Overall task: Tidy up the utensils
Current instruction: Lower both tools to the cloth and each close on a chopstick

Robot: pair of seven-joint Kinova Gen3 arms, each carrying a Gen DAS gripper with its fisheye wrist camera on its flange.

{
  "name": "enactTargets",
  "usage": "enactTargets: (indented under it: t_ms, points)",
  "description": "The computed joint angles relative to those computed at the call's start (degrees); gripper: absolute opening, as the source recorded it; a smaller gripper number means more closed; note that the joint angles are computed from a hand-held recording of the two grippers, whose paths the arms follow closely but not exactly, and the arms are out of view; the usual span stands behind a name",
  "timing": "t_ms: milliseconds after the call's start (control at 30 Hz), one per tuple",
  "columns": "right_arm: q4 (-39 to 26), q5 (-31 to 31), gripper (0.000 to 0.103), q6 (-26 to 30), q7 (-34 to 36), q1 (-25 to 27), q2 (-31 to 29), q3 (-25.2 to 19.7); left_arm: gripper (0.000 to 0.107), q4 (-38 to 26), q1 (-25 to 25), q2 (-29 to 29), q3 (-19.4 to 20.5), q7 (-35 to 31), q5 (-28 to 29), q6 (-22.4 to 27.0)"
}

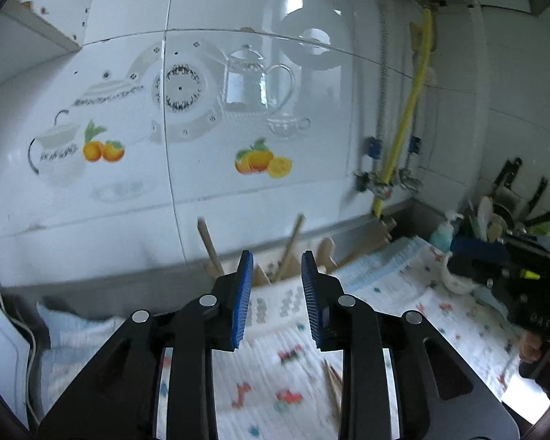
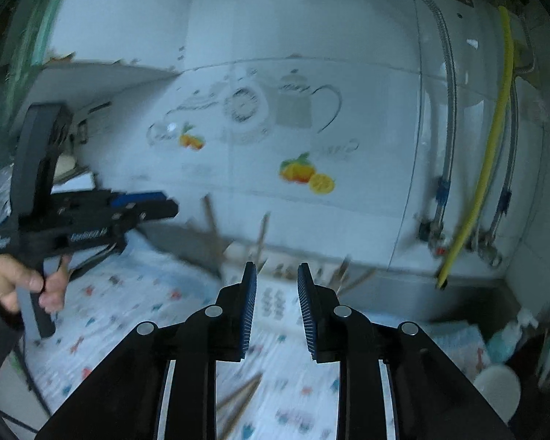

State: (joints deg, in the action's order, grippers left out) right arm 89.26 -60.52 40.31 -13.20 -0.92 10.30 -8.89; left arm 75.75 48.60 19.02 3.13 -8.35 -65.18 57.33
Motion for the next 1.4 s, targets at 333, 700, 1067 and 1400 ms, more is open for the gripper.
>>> enactTargets:
  t_ms: [333,700,1067,1400]
  points:
    - [15.91,-1.44,0.023,3.30,4.55,-0.54,-6.83,4.23,0.030,9.81,4.54,-0.87,3.26,13.75,0.57,0.68]
    - [26.05,-0.81,0.015,-3.76,1.82,-3.63,-3.53,4.07,0.031,17.56,6.20,0.63,4.11,25.85,1.91,-2.15]
    - [26.29,8.00,0.013,-12.84,-12.19,-5.83,0.12,-0.27,0.033,22.37,4.99,0.29,4.53,31.85,1.92,-5.77]
    - [26.22,11.85,0.007,-15.11,-16.58,-3.83,0.30,-3.22,0.033,20.53,3.81,3.46,3.63,27.07,5.28,-13.60]
